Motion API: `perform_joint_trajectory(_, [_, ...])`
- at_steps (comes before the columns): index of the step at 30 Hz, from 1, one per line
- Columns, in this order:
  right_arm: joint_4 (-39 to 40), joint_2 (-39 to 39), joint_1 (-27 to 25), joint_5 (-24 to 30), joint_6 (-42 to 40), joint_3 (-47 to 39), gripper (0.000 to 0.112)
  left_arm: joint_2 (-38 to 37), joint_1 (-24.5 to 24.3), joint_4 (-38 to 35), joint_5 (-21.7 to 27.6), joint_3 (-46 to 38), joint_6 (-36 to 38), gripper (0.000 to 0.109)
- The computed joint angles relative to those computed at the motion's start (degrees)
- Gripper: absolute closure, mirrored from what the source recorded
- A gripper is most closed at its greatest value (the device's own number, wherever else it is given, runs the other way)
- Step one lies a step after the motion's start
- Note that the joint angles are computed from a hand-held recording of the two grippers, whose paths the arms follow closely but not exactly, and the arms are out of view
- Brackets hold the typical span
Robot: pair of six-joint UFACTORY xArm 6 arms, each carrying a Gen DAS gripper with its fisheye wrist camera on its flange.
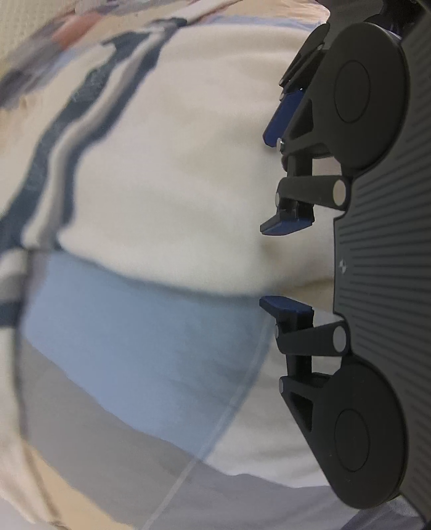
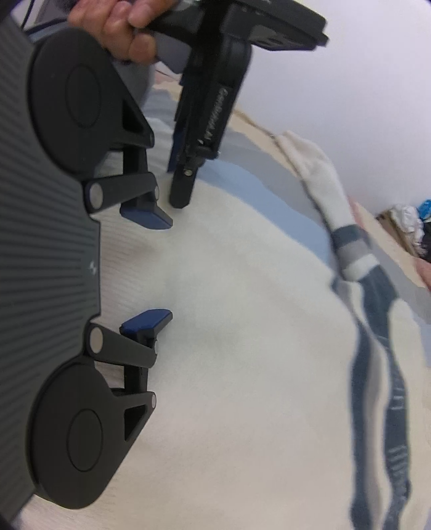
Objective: Fold large clothes
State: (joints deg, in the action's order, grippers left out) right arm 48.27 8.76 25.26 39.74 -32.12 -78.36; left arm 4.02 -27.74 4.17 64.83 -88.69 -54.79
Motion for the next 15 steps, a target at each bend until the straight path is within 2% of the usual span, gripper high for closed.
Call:
perform_joint_trajectory(4, [-0.5,-2.1,0.5,-7.1,-1.0,2.3,0.056,1.3,-1.8,6.0,-2.0,-4.0,-0.8,0.062])
perform_joint_trajectory(9, [-0.5,-3.7,-0.1,-14.8,-1.9,3.7,0.056,6.6,-4.3,12.3,-3.3,-13.3,0.2,0.062])
perform_joint_trajectory(11, [-1.0,-4.4,-0.7,-18.9,-3.2,4.2,0.056,10.6,-5.4,14.8,-2.6,-19.4,1.6,0.062])
perform_joint_trajectory(15, [-7.3,-4.6,-2.1,-28.0,-2.4,4.8,0.056,20.9,-7.9,18.9,0.6,-36.1,6.2,0.062])
